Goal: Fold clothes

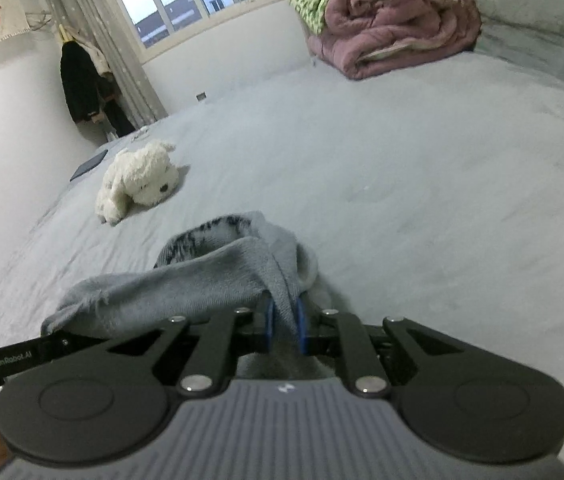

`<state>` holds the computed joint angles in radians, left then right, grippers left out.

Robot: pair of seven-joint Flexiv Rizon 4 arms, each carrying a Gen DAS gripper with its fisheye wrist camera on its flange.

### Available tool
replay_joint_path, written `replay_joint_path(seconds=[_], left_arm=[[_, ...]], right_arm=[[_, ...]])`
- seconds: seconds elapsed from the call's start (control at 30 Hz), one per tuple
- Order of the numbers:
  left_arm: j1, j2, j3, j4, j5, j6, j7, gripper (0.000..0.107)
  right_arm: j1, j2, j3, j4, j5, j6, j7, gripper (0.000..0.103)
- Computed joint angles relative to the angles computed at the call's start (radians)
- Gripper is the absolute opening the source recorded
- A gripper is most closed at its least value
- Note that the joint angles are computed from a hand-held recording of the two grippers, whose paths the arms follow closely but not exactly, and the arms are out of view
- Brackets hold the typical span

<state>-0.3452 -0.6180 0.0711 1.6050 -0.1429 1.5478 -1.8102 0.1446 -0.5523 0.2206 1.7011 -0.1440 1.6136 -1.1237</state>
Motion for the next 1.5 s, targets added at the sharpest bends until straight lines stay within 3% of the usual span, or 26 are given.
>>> replay_joint_path(seconds=[0.23, 0.5, 0.67, 0.87, 1.0, 1.1, 1.2, 1.33, 1.5], left_arm=[[-0.008, 0.007, -0.029, -0.004, 0.033, -0.029, 0.056, 0.015], [0.058, 0.051, -0.155, 0.071, 0.014, -0.046, 0.192, 0.016], [0.086, 0.071, -0.208, 0.133, -0.010, -0.068, 0.278, 0.016], [0.140, 0.095, -0.287, 0.204, -0.069, -0.099, 0.404, 0.016], [0.166, 0.103, -0.318, 0.231, -0.101, -0.096, 0.481, 0.024], [0.235, 0.116, -0.400, 0.264, -0.166, -0.069, 0.552, 0.045], [0.312, 0.129, -0.492, 0.299, -0.237, -0.040, 0.621, 0.057], [0.351, 0.157, -0.519, 0.322, -0.289, -0.032, 0.671, 0.072], [0.432, 0.142, -0.607, 0.331, -0.390, -0.014, 0.706, 0.074]], right_arm=[[0.038, 0.037, -0.082, 0.051, -0.003, 0.023, 0.045, 0.013], [-0.030, 0.082, -0.028, 0.122, -0.009, 0.012, 0.005, 0.013], [-0.100, 0.091, 0.054, 0.146, 0.015, -0.022, -0.058, 0.013], [-0.113, 0.107, 0.079, 0.173, 0.045, -0.074, -0.135, 0.013], [-0.106, 0.109, 0.083, 0.161, 0.073, -0.123, -0.184, 0.019], [-0.073, 0.115, 0.048, 0.156, 0.080, -0.136, -0.193, 0.022], [-0.083, 0.114, 0.060, 0.144, 0.112, -0.124, -0.220, 0.039], [-0.097, 0.113, 0.081, 0.130, 0.145, -0.075, -0.247, 0.052], [-0.083, 0.080, 0.068, 0.081, 0.150, -0.053, -0.214, 0.055]])
